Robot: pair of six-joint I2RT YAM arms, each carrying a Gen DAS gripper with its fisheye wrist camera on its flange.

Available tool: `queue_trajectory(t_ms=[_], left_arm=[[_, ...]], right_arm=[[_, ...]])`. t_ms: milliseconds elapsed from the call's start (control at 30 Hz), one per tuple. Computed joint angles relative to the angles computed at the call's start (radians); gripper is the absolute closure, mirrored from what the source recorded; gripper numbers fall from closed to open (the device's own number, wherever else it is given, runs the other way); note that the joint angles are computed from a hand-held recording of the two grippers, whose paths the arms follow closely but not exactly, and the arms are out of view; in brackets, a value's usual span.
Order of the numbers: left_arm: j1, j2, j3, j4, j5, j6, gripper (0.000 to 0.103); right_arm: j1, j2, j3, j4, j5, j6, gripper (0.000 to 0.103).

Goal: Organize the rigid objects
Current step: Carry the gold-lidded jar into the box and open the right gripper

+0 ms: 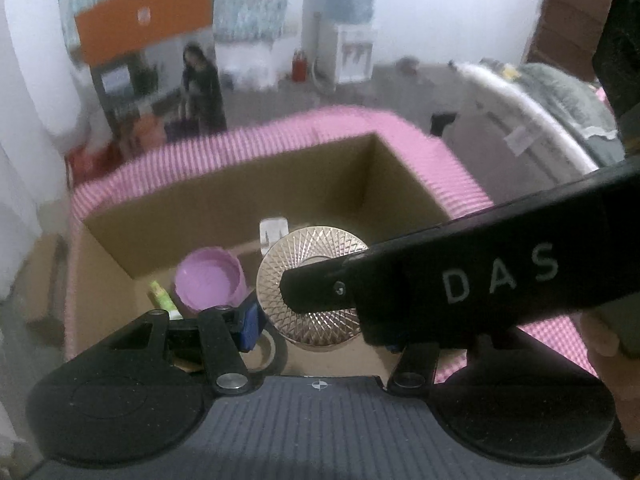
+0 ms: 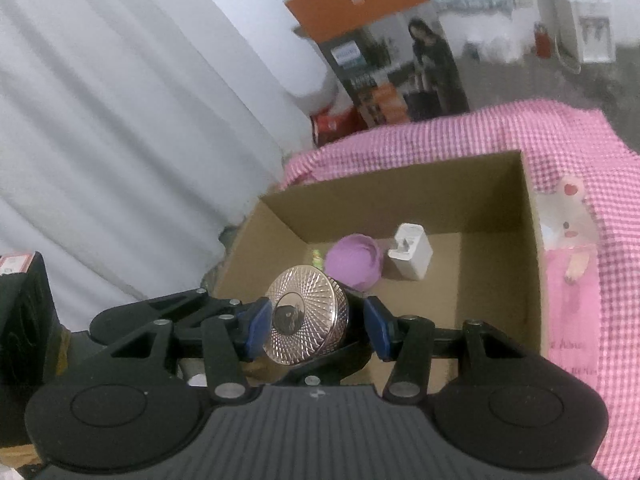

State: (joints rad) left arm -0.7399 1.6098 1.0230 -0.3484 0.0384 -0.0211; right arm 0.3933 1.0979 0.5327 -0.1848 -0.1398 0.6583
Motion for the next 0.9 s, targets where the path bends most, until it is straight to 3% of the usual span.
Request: queue_trajectory(t_ms=[200,400,667,900], left_arm=[[0.048,0.201,0.170,-0.102,0.062,-0.034,0.048],[0.058,0.347,0.318,-0.207,0.083,-0.056,0.048],[0.062,0.480,0.460,-0.323,0.098,-0.077,0.048],[0.072,0.490,0.474,-0.349,0.126,-0.087,0.041]], right_arm=[[-0.135,0.287,0.110,0.036,-0.143,-0.111,0.049],[-0.192,0.440,0.189,-0.001,-0.211,-0.186,0.048],[-0.249,0.599,0.269,-0.034,-0.278,-0.233,0.048],[-0.235,0.627,0.286,-0.024,-0.243,-0.245,0.048]])
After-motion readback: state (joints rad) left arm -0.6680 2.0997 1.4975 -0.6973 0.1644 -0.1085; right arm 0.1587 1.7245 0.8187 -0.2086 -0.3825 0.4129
